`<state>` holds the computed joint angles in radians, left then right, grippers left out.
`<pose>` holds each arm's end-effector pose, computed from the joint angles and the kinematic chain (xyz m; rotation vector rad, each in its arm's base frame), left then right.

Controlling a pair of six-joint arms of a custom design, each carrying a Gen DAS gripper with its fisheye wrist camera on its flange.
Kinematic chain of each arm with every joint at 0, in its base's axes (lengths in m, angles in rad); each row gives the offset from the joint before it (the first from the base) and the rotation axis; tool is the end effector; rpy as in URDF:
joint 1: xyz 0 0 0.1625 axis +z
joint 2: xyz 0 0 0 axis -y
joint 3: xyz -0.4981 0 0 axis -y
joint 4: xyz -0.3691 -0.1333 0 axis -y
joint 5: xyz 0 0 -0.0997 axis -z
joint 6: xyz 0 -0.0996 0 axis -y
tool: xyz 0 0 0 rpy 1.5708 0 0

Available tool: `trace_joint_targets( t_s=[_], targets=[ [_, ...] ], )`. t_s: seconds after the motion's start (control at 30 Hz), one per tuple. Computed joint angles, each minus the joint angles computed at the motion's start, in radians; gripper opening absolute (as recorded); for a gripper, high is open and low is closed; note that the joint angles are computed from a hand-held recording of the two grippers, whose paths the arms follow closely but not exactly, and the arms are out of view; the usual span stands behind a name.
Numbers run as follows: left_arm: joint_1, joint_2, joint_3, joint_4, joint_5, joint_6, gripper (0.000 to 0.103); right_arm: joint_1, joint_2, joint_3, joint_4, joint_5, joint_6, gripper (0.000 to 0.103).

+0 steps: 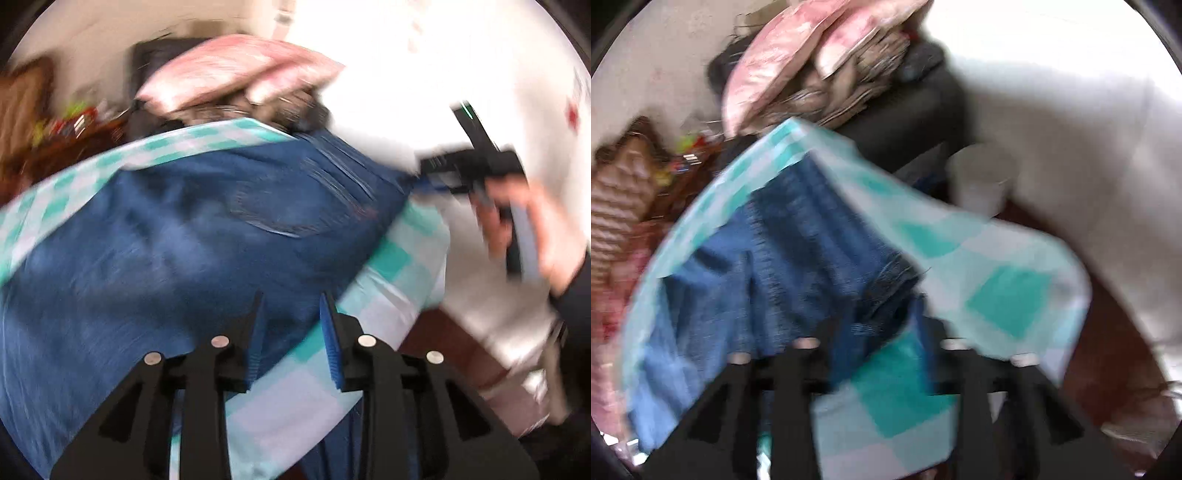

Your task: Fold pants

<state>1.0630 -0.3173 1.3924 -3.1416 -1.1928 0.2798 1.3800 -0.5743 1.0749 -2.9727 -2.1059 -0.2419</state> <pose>-0.2309 -0.7647 -0.0408 0.9255 2.5719 -0.7458 -0.0842 -0.8709 0.2809 -0.2439 -2.2858 0.9428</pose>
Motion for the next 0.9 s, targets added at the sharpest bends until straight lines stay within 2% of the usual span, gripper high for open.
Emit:
trace_joint_targets(
  t_s=[0.03,0.07,0.13,0.23,0.3,0.33,0.37,0.4,0.47,0.6,0.67,0.7,0.73,0.8,0.87,0.9],
  targets=[
    [0.007,-0.013,0.018,-0.023,0.006,-0.026,0.03,0.016,0.018,0.002,-0.089,-0.065,-0.064,0.058],
    [0.017,-0.032,0.042,-0.056,0.034,-0.056,0.03,0.03,0.032,0.008,-0.174,-0.098,-0.15,0.058],
    [0.035,-0.069,0.09,-0.104,0.108,-0.092,0.03,0.045,0.03,0.04,-0.228,-0.062,-0.228,0.058],
    [0.065,-0.12,0.15,-0.131,0.197,-0.17,0.03,0.067,0.042,0.054,-0.228,-0.034,-0.299,0.063],
    [0.092,-0.161,0.193,-0.124,0.293,-0.241,0.03,0.084,0.063,0.055,-0.217,-0.023,-0.348,0.065],
    [0.105,-0.181,0.214,-0.121,0.313,-0.27,0.03,0.091,0.071,0.058,-0.206,-0.016,-0.354,0.067],
    [0.124,-0.208,0.245,-0.143,0.291,-0.284,0.022,0.097,0.076,0.06,-0.192,-0.008,-0.355,0.073],
    [0.135,-0.229,0.269,-0.158,0.293,-0.296,0.025,0.103,0.084,0.059,-0.173,0.002,-0.357,0.075],
    [0.144,-0.255,0.305,-0.206,0.368,-0.278,0.03,0.12,0.106,0.053,-0.159,-0.009,-0.374,0.075],
    [0.201,-0.331,0.372,-0.276,0.364,-0.296,0.035,0.15,0.134,0.069,-0.178,-0.004,-0.435,0.077],
    [0.225,-0.357,0.382,-0.282,0.405,-0.287,0.036,0.169,0.15,0.09,-0.22,-0.012,-0.491,0.078],
    [0.244,-0.378,0.387,-0.285,0.387,-0.271,0.036,0.176,0.154,0.098,-0.225,-0.011,-0.512,0.078],
    [0.25,-0.389,0.388,-0.283,0.408,-0.27,0.036,0.179,0.154,0.109,-0.231,-0.009,-0.524,0.078],
    [0.269,-0.401,0.361,-0.276,0.515,-0.259,0.047,0.188,0.164,0.115,-0.234,-0.014,-0.53,0.079],
    [0.296,-0.423,0.345,-0.249,0.559,-0.298,0.054,0.189,0.166,0.119,-0.211,-0.014,-0.508,0.079],
    [0.312,-0.433,0.329,-0.224,0.572,-0.311,0.053,0.19,0.173,0.112,-0.204,-0.032,-0.502,0.08]
  ],
)
